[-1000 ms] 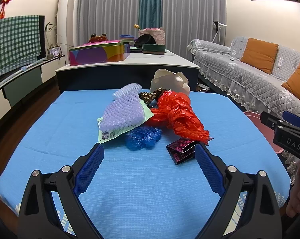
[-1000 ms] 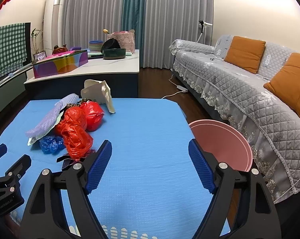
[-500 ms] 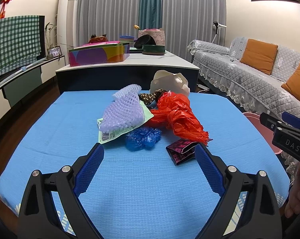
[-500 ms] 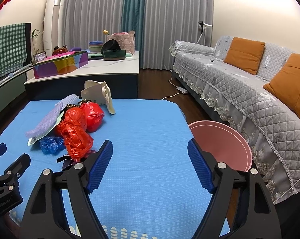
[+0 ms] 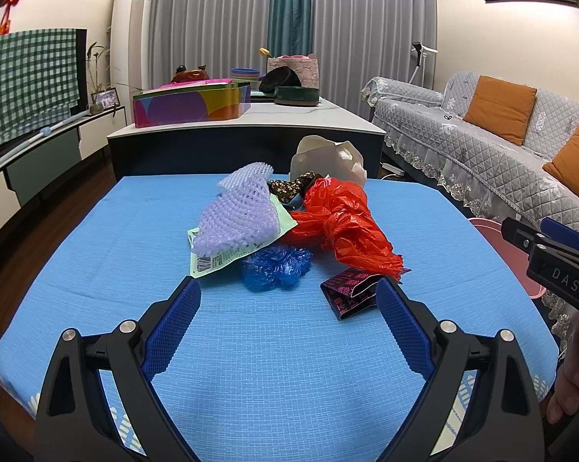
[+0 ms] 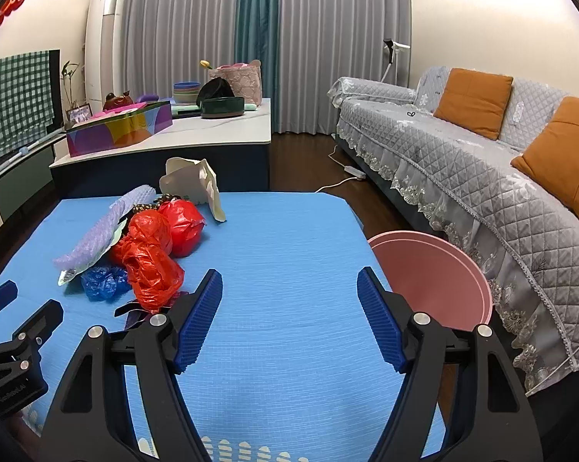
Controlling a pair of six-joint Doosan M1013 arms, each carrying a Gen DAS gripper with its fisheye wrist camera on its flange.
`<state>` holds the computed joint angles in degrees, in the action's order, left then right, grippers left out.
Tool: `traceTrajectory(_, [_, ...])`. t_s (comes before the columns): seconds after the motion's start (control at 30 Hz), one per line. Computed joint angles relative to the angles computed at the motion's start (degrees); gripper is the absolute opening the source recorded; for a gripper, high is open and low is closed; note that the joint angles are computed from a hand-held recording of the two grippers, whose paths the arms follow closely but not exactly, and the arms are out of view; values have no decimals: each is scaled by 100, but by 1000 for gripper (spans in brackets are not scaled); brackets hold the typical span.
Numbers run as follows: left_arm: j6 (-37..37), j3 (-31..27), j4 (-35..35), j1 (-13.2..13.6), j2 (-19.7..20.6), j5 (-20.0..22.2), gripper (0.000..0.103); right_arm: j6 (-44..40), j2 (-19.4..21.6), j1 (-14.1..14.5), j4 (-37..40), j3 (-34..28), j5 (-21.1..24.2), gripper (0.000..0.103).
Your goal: Collect trash
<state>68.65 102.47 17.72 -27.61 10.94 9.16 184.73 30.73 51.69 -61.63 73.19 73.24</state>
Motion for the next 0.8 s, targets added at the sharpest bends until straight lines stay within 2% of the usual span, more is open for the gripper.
traceTrajectory(0.23, [3,-2,-7,1,1,4,88,-22,-11,-11,61,4,-79,72])
traceTrajectory(0.6, [-209,-79,44,25,27,46,87,-66,-33,-60,85,31,-554,59])
traceTrajectory(0.8, [-1120,-188,676,114,110,209,84,-9,11,-112,-90,-13,-969,59])
